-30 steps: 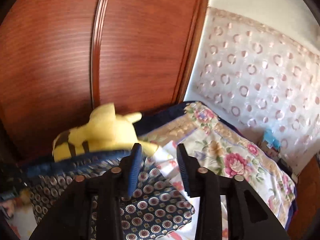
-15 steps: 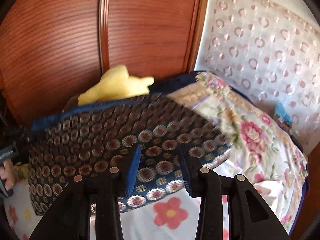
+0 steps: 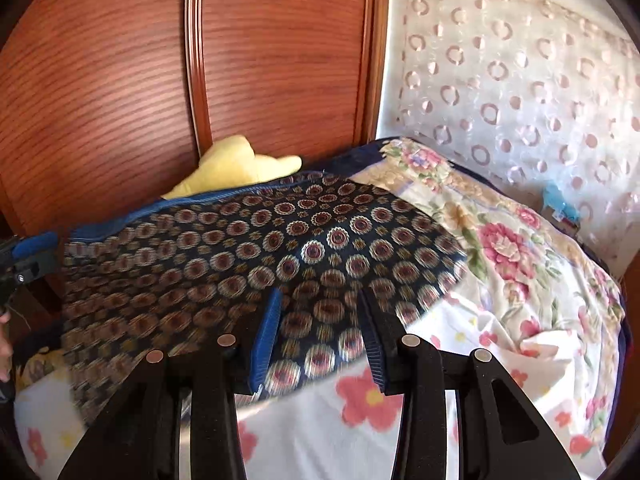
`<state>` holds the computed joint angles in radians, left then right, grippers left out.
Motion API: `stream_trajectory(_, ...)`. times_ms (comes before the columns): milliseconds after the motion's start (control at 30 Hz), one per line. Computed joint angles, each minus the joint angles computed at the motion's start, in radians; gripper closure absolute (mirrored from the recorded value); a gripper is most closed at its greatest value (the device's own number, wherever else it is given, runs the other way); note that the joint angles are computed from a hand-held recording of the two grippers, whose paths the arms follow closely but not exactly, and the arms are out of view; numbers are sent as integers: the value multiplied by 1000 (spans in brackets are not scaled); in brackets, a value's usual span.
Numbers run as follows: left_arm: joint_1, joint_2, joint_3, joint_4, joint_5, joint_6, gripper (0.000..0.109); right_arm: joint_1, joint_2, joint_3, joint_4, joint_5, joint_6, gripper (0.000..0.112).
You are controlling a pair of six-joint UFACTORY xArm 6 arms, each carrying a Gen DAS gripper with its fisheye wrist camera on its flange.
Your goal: Fold small clothes
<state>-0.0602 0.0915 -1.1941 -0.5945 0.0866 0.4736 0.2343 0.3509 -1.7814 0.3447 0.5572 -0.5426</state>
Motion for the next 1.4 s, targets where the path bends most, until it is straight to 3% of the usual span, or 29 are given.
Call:
stream_trajectory(67, -15, -30, 25, -27, -22, 40, 28, 2, -98, 136, 43, -55, -22, 71)
stream_trajectory(267, -49, -116, 102, 79, -28, 19, 27, 14, -365, 459, 80, -172, -37, 71)
stream_trajectory(433, -83, -171, 146, 87, 3, 28, 27, 21, -572, 671, 73, -233, 12, 67)
stream_trajectory(500, -108, -194, 161, 29, 25, 80, 27, 21, -666, 760, 55, -249, 53, 63)
stream_trajectory(633, -156, -238, 209, 47, 20, 58, 27, 24, -829, 923, -38, -292, 184, 52)
stream_trajectory(733, -199, -267, 235, 2, 22, 94, 27, 12, -967, 1044, -238, -293, 410, 45)
stream_trajectory(867, -252, -302, 269, 59, -1, 38, 27, -5, -1160, 1168, -470, -243, 700, 40)
stream_trajectory(933, -267, -323, 288, 154, -7, -53, 27, 4, -1241, 1205, -572, -207, 824, 38)
stream_trajectory(1033, -285, -354, 309, 284, -15, -173, 27, 31, -1378, 1248, -696, -124, 956, 30)
stream_trajectory(1133, -310, -381, 319, 309, -22, -199, 27, 78, -1468, 1263, -812, -48, 1082, 28)
stream_trajectory(1300, -327, -402, 318, 418, -38, -315, 27, 216, -1542, 1259, -1092, 92, 1356, 28)
stream_trajectory(1400, -341, -415, 311, 429, -28, -332, 27, 354, -1572, 1248, -1263, 243, 1521, 28)
